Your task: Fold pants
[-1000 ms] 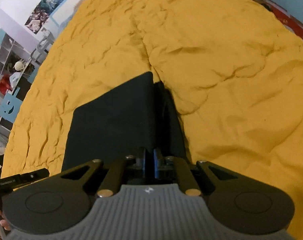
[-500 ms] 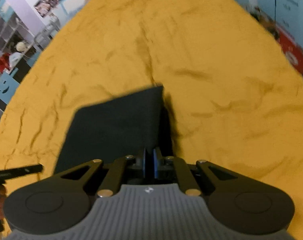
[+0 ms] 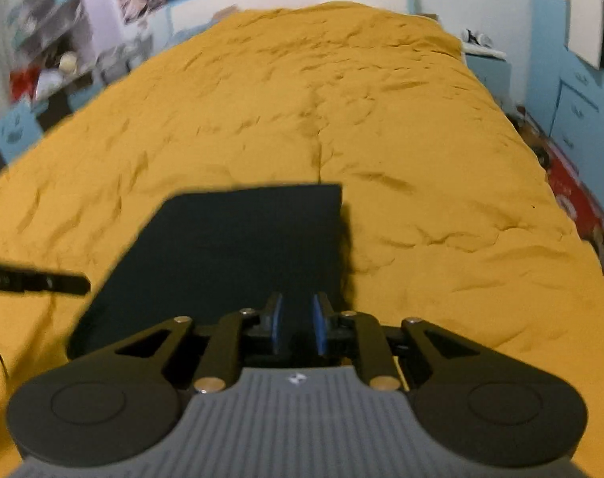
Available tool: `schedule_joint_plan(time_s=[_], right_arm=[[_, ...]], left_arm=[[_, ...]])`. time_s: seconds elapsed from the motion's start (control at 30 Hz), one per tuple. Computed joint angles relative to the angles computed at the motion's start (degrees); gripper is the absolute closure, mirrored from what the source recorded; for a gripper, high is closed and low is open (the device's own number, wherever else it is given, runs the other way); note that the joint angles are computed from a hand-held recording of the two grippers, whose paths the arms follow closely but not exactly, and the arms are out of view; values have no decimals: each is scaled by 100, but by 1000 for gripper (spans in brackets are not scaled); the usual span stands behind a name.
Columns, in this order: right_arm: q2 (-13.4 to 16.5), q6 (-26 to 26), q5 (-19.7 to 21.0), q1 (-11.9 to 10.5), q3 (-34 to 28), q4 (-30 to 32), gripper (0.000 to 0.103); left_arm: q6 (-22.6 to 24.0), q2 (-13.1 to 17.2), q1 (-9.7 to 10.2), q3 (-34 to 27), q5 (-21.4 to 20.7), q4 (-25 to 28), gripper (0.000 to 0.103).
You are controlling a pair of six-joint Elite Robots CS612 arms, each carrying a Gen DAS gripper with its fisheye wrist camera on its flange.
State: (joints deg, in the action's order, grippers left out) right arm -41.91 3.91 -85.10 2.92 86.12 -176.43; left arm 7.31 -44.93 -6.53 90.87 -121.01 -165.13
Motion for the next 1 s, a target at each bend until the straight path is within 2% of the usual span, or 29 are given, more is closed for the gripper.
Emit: schedule_joint_plan(time_s=[0.1,0.27,0.4,0.47,0.53,0.6,0.67,0.73,0.77,0.83,0.87,0.93,1.0], right_arm=[[75,-29,-212,18,50,98,87],[178,300,-112,-29,78,75,85],[185,255,-257,21,34,146,85],[149,216,-311,33,27,180,84],[78,112,-400,50,82,72,84],[22,42,-415,47,133,-144,84],[-3,117,-390,26,136,-302,84],[22,258,-292,-11,67,-381,84],[44,306,-276,-21,8,-381,85],[119,315,-293,-23,-138,-383,85],[168,349,-273,-28,-219,-395,85],[287,498,-207,-42,-405,-393,85],[425,618,-175,-54,-616,-301,85]], left_arm=[[157,-56,-49,136,238,196,88],[249,-103,-26,298,228,491,88],[161,-114,41,309,151,789,91],[307,-152,58,298,184,884,91],[559,-221,72,336,208,706,91],[590,-231,101,321,145,411,91],[368,-154,139,166,73,176,90],[-105,-8,153,-83,111,-100,90],[-406,94,171,-227,87,-238,90],[-1075,316,206,-540,34,-389,82],[-1345,420,209,-687,3,-439,81],[-1612,633,212,-992,-180,-385,80],[-1675,806,187,-1241,-183,-219,79]])
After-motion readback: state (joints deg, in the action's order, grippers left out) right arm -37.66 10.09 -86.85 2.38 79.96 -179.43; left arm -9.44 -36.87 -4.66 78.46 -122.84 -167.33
